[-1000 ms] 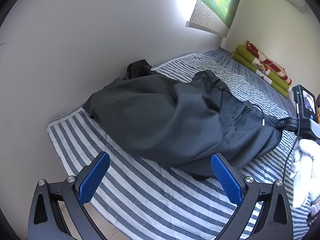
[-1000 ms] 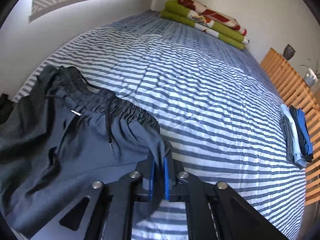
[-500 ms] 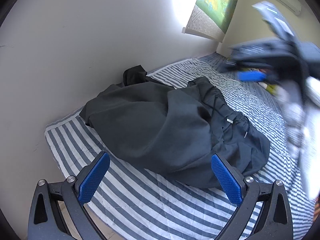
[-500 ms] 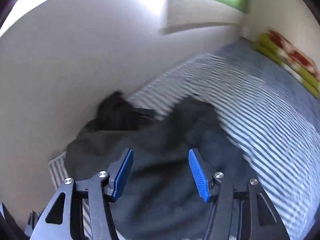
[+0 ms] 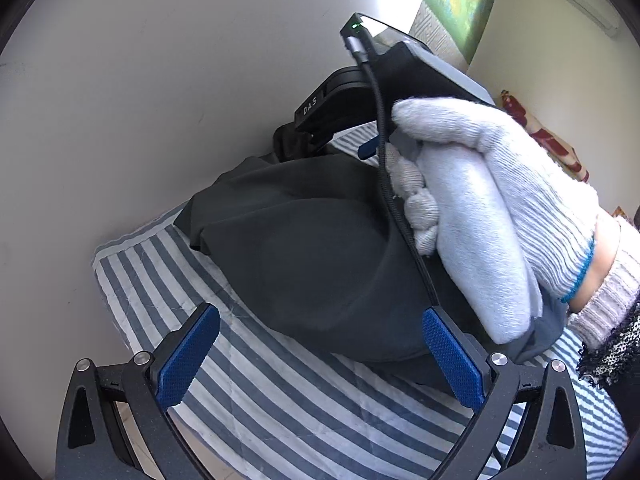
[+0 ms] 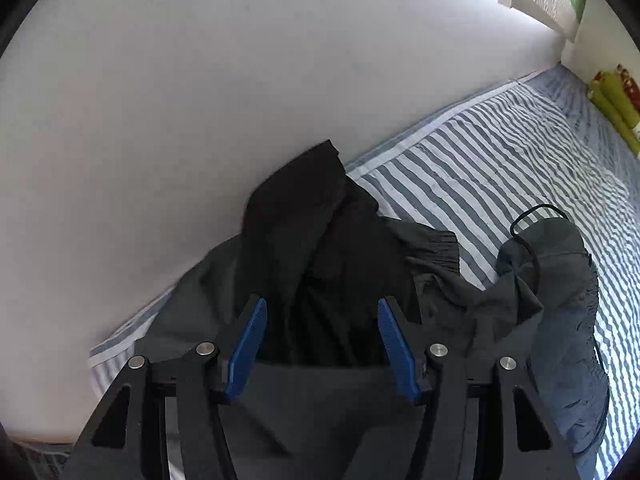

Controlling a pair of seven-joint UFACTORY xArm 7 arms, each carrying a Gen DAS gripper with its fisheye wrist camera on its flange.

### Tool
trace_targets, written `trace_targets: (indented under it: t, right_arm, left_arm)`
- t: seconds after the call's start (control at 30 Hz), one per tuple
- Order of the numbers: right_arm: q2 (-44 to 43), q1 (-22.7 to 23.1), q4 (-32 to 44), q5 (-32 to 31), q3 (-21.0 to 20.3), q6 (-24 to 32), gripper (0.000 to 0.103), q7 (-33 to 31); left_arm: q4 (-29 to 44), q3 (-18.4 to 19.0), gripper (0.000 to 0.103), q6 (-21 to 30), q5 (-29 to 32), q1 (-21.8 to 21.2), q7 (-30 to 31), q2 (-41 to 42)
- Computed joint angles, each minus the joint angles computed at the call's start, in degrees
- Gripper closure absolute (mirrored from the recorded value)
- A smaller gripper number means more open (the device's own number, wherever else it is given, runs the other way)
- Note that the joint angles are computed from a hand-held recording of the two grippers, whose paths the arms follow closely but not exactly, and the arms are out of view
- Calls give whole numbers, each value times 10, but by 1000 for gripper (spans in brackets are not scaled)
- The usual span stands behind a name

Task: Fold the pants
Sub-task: 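Lift and shake the black clothes with the right tool to separate them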

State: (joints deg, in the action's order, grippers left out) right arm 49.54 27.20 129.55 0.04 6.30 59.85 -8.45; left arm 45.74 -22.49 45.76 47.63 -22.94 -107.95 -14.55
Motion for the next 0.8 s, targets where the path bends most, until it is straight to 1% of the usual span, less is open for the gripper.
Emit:
trace_targets:
  t: [0.07, 0.1, 0.13, 0.17, 0.23, 0.3, 0.4, 0.53, 0.6, 0.7, 0.8]
  right_arm:
    - [39, 8, 59, -4, -4, 40, 78, 7]
    - [55, 11, 84, -7, -9, 61, 101, 11]
    - [57, 9, 86, -4, -10, 66, 101, 16]
    - [44, 5, 63, -1, -10, 48, 101, 21]
    - [-12, -4, -21, -3, -13, -20, 101, 25]
    - [-48, -13, -58, -6, -12, -60, 101, 31]
    - [-78, -35, -56, 4, -7, -67, 101, 40]
    - [-160, -69, -116, 6, -7, -114, 101, 22]
    - [-190, -84, -135, 9, -11, -131, 101, 30]
    - [-217, -115, -128, 23, -14, -123, 101, 41]
    - [-248, -136, -125, 16, -23, -126, 101, 43]
  left_arm:
    - [-6, 5, 1, -8, -6, 1, 2, -1]
    - [-8, 5, 1, -8, -8, 1, 2, -1]
    - [-9, 4, 1, -6, -10, 1, 3, -3]
    - [-10, 3, 1, -3, -11, 1, 3, -4]
    - [-9, 0, 1, 4, -15, 0, 4, -8]
    - [-3, -5, 1, 14, -19, -3, 6, -9]
    - [16, -14, 1, 34, -18, -8, 10, -7]
    - [50, -27, 1, 71, -12, -21, 14, 5]
    - [67, -30, 1, 83, -13, -31, 17, 15]
    - [106, -36, 1, 112, -1, -50, 24, 37]
    - [152, -37, 1, 145, 15, -74, 37, 66]
